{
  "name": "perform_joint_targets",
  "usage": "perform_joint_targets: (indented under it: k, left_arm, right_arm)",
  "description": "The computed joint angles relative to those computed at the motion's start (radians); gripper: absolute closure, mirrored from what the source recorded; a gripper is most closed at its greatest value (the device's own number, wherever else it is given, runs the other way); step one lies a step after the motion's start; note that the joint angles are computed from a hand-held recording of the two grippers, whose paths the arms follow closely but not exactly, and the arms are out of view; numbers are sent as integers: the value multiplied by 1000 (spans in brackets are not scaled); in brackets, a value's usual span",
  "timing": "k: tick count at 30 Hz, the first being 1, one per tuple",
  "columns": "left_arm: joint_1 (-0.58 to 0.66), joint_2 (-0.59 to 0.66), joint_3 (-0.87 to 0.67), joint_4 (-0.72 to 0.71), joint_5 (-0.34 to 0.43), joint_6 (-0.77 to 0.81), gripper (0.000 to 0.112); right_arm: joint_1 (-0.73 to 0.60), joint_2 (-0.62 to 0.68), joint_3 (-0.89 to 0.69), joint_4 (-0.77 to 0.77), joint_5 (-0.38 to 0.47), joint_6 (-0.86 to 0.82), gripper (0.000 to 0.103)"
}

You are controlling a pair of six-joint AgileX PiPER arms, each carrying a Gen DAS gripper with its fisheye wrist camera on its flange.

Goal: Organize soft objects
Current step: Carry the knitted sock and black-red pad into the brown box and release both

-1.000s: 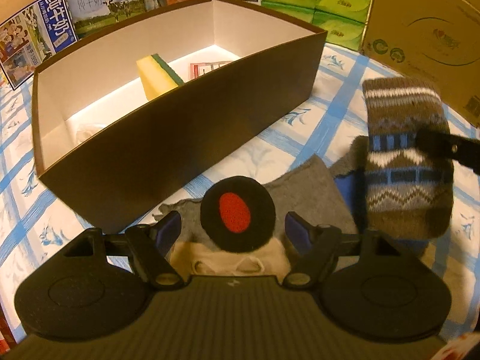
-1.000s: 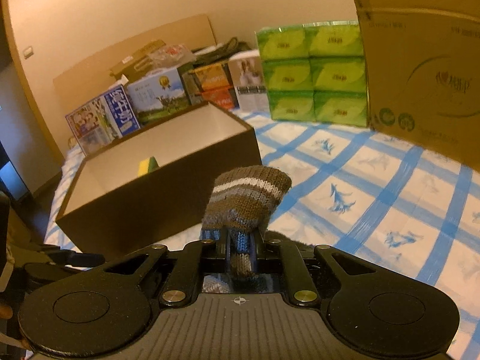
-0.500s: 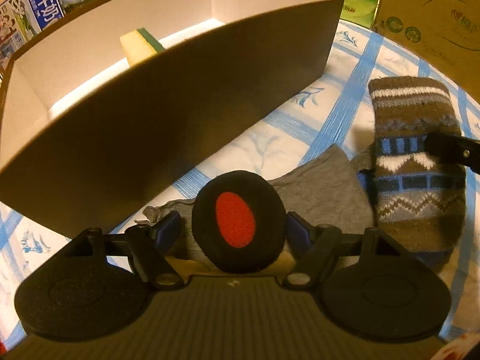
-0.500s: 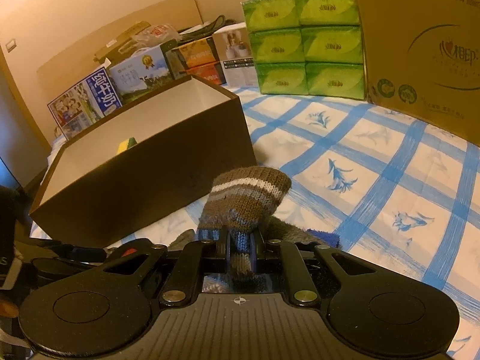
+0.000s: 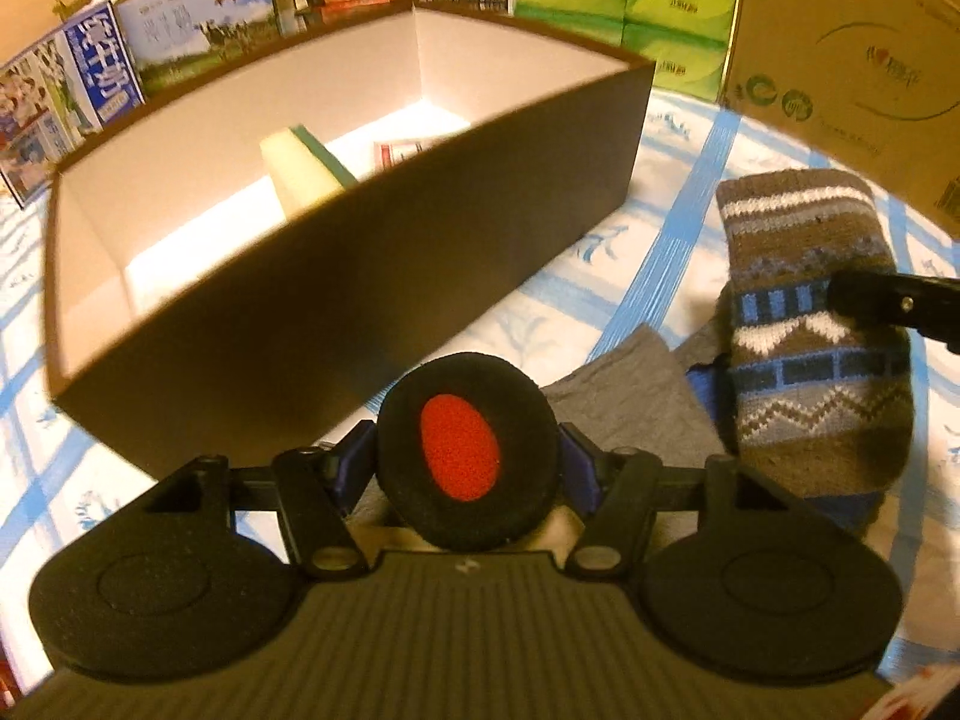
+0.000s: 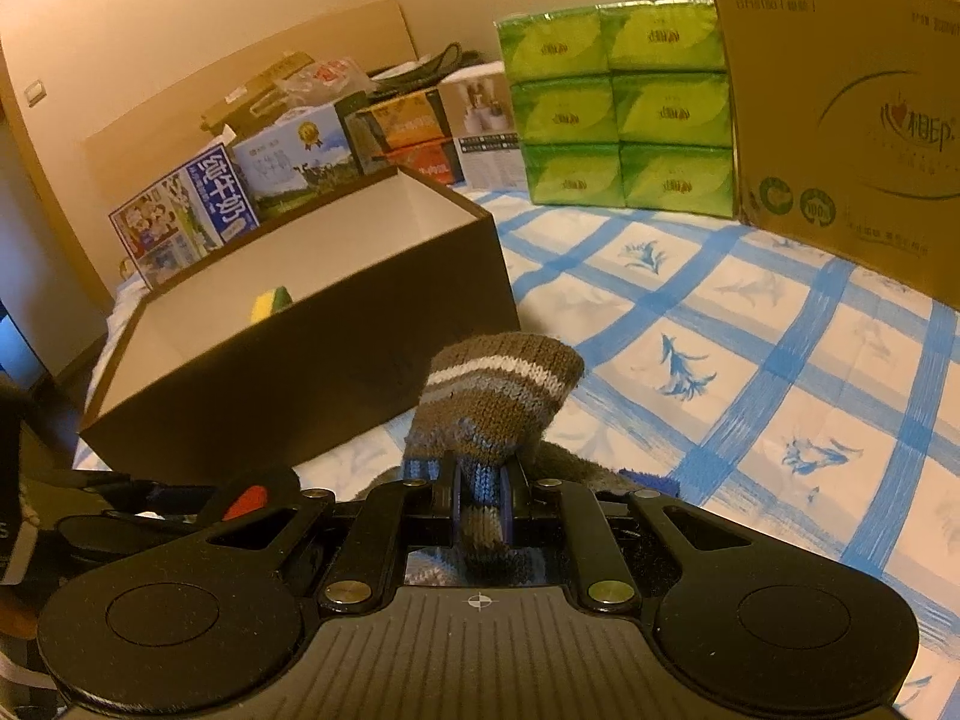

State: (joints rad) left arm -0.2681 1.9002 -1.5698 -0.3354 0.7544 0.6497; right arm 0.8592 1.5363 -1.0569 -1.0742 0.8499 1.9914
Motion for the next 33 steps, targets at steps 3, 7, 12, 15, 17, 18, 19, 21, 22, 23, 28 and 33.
perform_joint_targets:
  k: [3, 7, 12, 15, 17, 18, 19, 21, 22, 23, 28, 33]
  left_arm:
    - [21, -51, 31, -33, -5, 34, 51]
    - [54, -111, 53, -81, 8, 80, 51]
    - [87, -167, 49, -125, 31, 120, 51]
    - [107, -188, 27, -142, 48, 132, 51]
    - [117, -190, -1, -137, 60, 124, 51]
    - [121, -187, -19, -133, 69, 118, 50]
    - [124, -182, -41, -125, 78, 106, 50]
    - [130, -171, -82, -111, 97, 86, 50]
    - [131, -163, -103, -104, 105, 76, 50]
    - [133, -152, -127, -97, 115, 66, 50]
    - [131, -92, -246, -53, 158, 9, 50]
    - [117, -9, -388, -15, 197, -38, 50]
  right_arm:
    - [19, -11, -15, 0, 26, -14, 91]
    - [47, -22, -43, 2, 66, -39, 91]
    - [81, -28, -96, -6, 105, -81, 91]
    - [92, -26, -136, -8, 119, -121, 91]
    - [94, -24, -160, -14, 123, -146, 91]
    - [93, -21, -177, -13, 123, -166, 91]
    - [90, -20, -191, -10, 120, -185, 91]
    - [82, -15, -220, -7, 111, -219, 91]
    - [76, -10, -236, -5, 107, -239, 91]
    - [72, -7, -249, -4, 104, -255, 91]
    - [14, 12, -318, 20, 46, -351, 91]
    - [-70, 53, -404, 64, -29, -466, 91]
